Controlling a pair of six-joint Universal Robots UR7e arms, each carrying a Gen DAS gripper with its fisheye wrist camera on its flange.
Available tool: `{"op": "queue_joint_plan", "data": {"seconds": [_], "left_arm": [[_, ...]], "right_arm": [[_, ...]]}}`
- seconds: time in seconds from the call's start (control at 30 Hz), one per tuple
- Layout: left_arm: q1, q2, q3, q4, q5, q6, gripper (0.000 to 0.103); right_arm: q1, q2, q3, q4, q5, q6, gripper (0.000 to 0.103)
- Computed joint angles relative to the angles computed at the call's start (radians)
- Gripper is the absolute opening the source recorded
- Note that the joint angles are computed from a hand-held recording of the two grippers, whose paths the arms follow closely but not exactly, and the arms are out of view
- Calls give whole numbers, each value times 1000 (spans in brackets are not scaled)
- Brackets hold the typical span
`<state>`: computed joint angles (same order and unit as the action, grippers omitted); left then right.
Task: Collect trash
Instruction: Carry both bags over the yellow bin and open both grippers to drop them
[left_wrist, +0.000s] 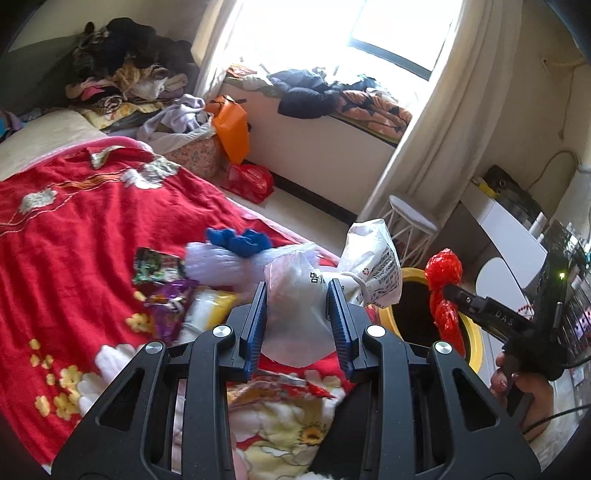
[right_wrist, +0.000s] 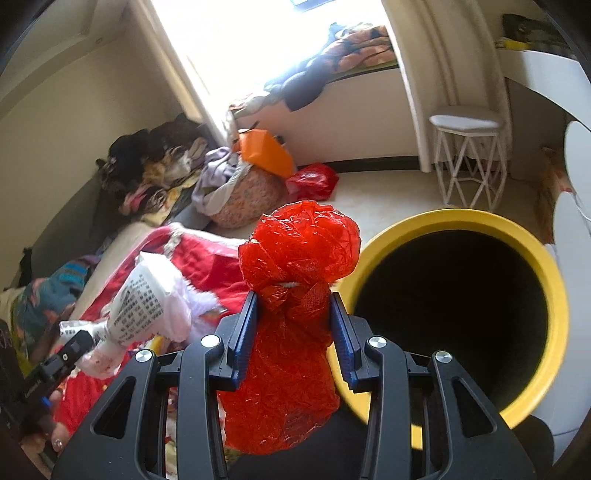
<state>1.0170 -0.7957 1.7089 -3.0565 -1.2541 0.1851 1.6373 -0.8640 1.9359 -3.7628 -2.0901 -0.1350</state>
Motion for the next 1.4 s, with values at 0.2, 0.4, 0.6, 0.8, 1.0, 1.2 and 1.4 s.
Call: {"op": "queue_joint_plan", "data": {"seconds": [0.2, 0.4, 0.6, 0.8, 1.0, 1.2, 1.4], "left_arm": [[-23, 33, -12, 28, 4, 5, 26], [-52, 73, -24, 43, 15, 15, 26], [-82, 118, -40, 52, 41, 26, 26], [-104, 163, -65, 74, 50, 37, 26], [-119, 213, -110, 105, 61, 57, 26], [-129, 263, -159, 143, 68, 58, 26], [-130, 300, -204, 187, 57, 46, 27]], "right_arm": [[-30, -41, 48, -45, -7, 37, 37], [-48, -61, 68, -85, -45, 37, 37], [-72, -80, 91, -116, -54, 40, 37], [-107, -106, 116, -129, -36, 61, 37], [-129, -124, 136, -132, -27, 66, 37], [-141, -127, 143, -132, -40, 38, 37], [-165, -140, 150, -95, -19, 52, 39]]}}
